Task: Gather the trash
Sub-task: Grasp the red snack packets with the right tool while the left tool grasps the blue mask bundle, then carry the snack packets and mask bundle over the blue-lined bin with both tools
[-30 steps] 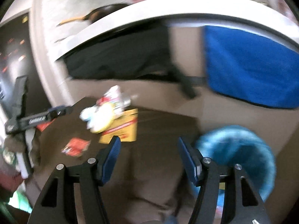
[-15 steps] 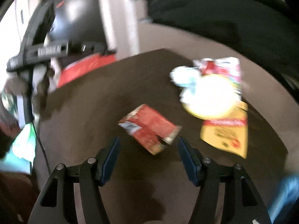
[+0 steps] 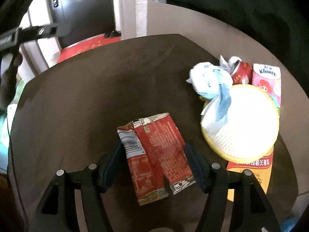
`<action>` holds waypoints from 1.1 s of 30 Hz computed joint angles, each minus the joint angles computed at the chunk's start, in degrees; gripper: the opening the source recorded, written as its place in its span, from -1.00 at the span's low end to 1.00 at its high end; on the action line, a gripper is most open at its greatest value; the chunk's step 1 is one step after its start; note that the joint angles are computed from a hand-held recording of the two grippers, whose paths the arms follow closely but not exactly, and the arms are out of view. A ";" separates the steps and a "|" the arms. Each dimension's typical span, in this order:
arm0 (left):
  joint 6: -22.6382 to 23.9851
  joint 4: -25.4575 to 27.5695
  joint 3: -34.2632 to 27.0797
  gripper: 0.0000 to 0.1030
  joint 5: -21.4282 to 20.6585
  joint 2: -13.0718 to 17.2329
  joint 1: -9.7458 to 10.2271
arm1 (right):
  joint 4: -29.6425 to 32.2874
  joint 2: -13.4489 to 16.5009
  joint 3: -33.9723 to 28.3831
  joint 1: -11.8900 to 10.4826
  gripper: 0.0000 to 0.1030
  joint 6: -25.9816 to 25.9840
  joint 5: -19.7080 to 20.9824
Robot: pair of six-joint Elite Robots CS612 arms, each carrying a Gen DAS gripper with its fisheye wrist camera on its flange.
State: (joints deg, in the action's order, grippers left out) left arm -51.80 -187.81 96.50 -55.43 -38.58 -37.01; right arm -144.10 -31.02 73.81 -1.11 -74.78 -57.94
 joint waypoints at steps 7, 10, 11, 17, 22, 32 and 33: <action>0.49 0.99 -3.38 0.25 -3.48 1.83 0.71 | 2.29 0.89 -1.85 -0.29 0.23 2.08 1.19; 0.87 1.10 -5.26 0.24 -5.11 2.77 0.91 | 4.20 0.27 -1.52 -1.12 -0.05 3.14 2.27; 1.26 1.13 -6.00 0.24 -5.68 3.14 0.95 | 4.70 -0.10 -1.19 -1.66 -0.26 4.01 3.15; 4.37 2.55 -11.92 0.24 -9.64 5.86 1.27 | 2.13 -1.82 1.27 -4.12 -0.58 10.11 3.72; 6.79 4.53 -19.13 0.25 -12.01 9.11 1.84 | 1.17 -2.98 2.37 -7.42 -0.58 15.84 8.16; -1.86 16.62 -31.11 0.24 -8.75 14.56 3.55 | -9.70 -4.28 5.89 -11.13 -0.58 27.57 10.52; -3.17 17.61 -31.72 0.24 -8.95 14.87 3.70 | -10.13 -4.20 5.95 -11.22 -0.58 28.12 10.45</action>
State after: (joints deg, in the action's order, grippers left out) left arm -54.97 -170.20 64.78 -64.38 -23.71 -33.31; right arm -154.24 -35.22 79.76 -12.33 -46.66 -47.49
